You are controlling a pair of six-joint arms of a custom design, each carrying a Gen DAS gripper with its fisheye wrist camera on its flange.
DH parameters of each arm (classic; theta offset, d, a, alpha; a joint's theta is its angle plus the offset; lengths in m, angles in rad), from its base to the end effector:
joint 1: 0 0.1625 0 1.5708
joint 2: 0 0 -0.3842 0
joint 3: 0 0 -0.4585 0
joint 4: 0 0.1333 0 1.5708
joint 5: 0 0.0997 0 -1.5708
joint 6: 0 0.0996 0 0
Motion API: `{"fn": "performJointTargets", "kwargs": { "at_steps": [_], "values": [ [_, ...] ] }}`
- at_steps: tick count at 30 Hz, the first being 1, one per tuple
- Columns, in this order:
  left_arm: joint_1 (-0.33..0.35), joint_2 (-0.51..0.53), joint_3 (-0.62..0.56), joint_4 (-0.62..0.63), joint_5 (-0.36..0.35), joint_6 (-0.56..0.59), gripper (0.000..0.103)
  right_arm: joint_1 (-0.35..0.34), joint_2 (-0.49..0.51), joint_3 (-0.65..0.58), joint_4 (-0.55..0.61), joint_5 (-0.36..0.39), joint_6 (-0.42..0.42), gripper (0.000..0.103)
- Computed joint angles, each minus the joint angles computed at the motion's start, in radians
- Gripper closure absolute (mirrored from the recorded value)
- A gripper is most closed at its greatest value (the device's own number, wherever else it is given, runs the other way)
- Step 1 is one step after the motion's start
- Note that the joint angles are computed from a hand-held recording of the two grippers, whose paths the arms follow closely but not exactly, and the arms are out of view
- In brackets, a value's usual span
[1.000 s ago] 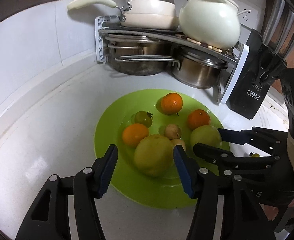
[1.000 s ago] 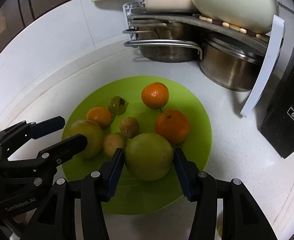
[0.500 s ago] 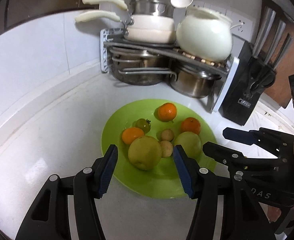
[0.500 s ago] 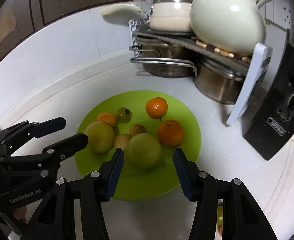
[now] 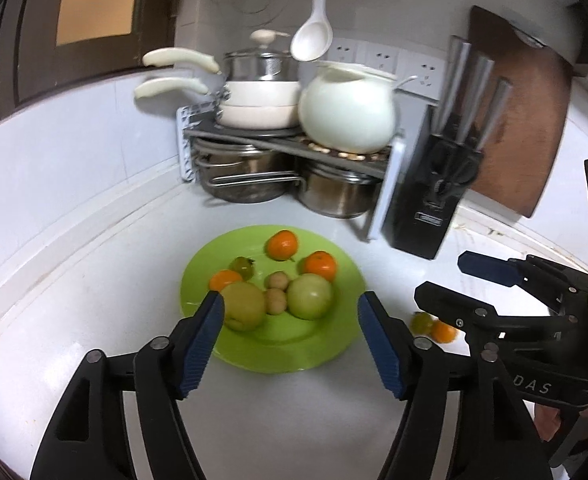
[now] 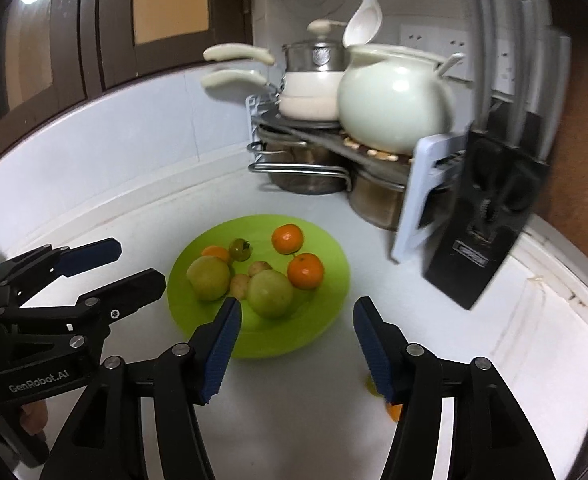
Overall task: Organize fruits
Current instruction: 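Withdraw both tools toward the green tomato and small orange on the counter, then close the left tool on the green tomato while the right tool closes on the small orange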
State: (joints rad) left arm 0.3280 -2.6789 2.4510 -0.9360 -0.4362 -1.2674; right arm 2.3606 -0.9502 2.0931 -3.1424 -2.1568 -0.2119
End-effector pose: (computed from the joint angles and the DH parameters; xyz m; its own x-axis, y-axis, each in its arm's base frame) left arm -0.0962 -0.2689 0.3595 -0.7689 -0.1283 -0.6264 0.4539 0.5804 -0.6761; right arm 0.4378 -0.3238 0.0239 -0.5972 -0.5549 0.5792 -0.7892 0.5355 -0.3006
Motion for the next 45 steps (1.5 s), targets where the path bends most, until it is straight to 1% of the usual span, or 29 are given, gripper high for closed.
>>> {"fn": "performJointTargets", "kwargs": {
  "at_steps": [2,4,8,11,17,21,24,26,29,30,32,36,38,40,45],
  "values": [
    [-0.027,0.001,0.004,0.017,-0.009,-0.014,0.032,0.009,-0.028,0.029,-0.019,-0.020,0.006,0.037],
    [-0.045,0.009,0.013,0.004,-0.020,-0.002,0.031,0.013,-0.052,0.051,-0.029,-0.042,0.007,0.037],
    [-0.058,0.025,0.041,-0.085,-0.033,0.077,0.030,0.013,-0.105,0.099,-0.045,-0.081,0.031,0.037],
    [-0.067,0.031,0.061,-0.142,-0.036,0.134,0.027,0.012,-0.146,0.137,-0.052,-0.114,0.044,0.037],
    [-0.073,0.054,0.096,-0.257,-0.040,0.247,0.026,0.005,-0.206,0.194,-0.067,-0.158,0.060,0.037],
    [-0.064,0.064,0.127,-0.375,-0.047,0.364,0.026,0.002,-0.231,0.217,-0.079,-0.176,0.050,0.037],
    [-0.055,0.065,0.148,-0.441,-0.048,0.447,0.026,0.001,-0.241,0.230,-0.093,-0.188,0.035,0.037],
    [-0.051,0.064,0.158,-0.459,-0.044,0.481,0.026,-0.001,-0.244,0.236,-0.097,-0.195,0.025,0.037],
    [-0.030,0.069,0.178,-0.532,-0.054,0.576,0.026,-0.007,-0.242,0.240,-0.096,-0.196,0.011,0.037],
    [-0.018,0.070,0.188,-0.572,-0.059,0.624,0.026,-0.011,-0.241,0.241,-0.093,-0.192,0.006,0.037],
    [-0.004,0.068,0.200,-0.613,-0.063,0.678,0.026,-0.019,-0.237,0.243,-0.089,-0.184,-0.003,0.037],
    [0.049,0.089,0.226,-0.753,-0.083,0.830,0.026,-0.042,-0.221,0.240,-0.079,-0.160,-0.022,0.037],
    [0.089,0.116,0.235,-0.846,-0.098,0.920,0.027,-0.058,-0.208,0.236,-0.071,-0.146,-0.036,0.037],
    [0.119,0.135,0.241,-0.915,-0.110,0.982,0.030,-0.072,-0.194,0.230,-0.067,-0.137,-0.046,0.037],
    [0.220,0.243,0.235,-1.118,-0.171,1.154,0.034,-0.112,-0.162,0.211,-0.039,-0.120,-0.058,0.037]
  ]
}}
